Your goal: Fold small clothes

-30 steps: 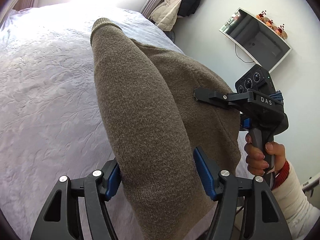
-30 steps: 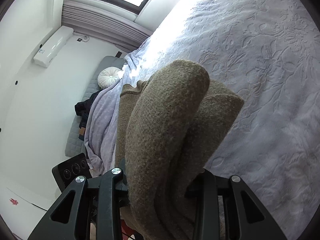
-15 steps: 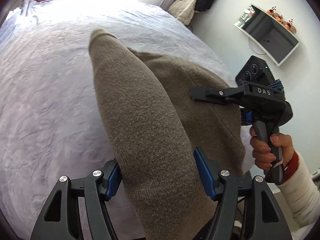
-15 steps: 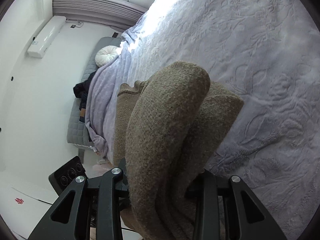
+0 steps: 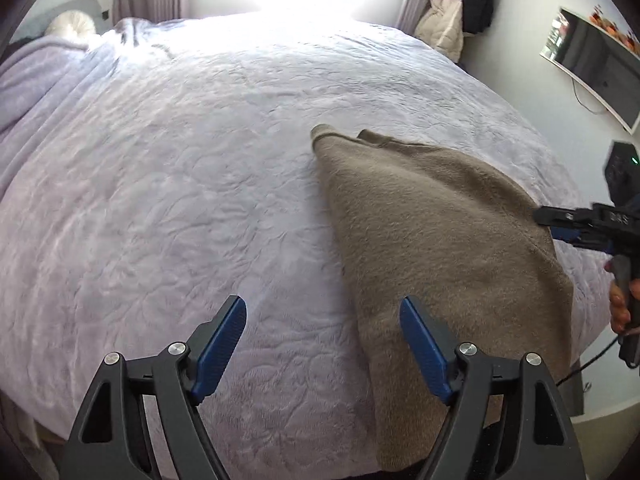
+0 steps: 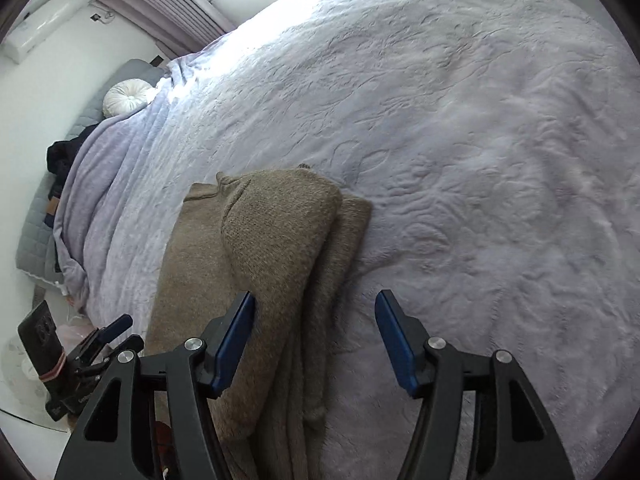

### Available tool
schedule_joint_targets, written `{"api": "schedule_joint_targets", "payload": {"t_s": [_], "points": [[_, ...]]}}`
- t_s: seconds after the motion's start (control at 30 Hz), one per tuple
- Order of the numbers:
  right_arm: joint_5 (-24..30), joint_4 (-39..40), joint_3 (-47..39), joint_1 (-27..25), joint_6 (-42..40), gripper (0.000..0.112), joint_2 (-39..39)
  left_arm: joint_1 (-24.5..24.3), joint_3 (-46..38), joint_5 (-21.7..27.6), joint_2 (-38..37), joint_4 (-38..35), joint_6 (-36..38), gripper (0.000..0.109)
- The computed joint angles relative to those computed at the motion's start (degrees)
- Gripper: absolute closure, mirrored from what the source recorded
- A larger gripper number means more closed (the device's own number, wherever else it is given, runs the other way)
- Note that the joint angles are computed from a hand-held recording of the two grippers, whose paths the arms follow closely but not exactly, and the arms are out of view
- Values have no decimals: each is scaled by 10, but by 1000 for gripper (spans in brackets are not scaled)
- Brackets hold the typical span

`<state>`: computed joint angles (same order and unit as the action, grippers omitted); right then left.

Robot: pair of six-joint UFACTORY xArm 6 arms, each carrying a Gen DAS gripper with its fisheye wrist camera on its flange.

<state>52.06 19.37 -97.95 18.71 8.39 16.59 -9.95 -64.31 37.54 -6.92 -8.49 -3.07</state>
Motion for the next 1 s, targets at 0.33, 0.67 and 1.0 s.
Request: {"api": "schedule_joint_targets", "payload": {"t_s": [0.33,0.67,1.0], "points": [[-87,50,134,67,-107,70,-124,-29,128,-34,-123,114,-127,6],[-110,-69,181,124,-74,70,-142,-61,142,-10,-141,165,-200,6],[-142,-51,265,94,-50,70,-175,-103,164,-6,-166,319,-323,6]]}}
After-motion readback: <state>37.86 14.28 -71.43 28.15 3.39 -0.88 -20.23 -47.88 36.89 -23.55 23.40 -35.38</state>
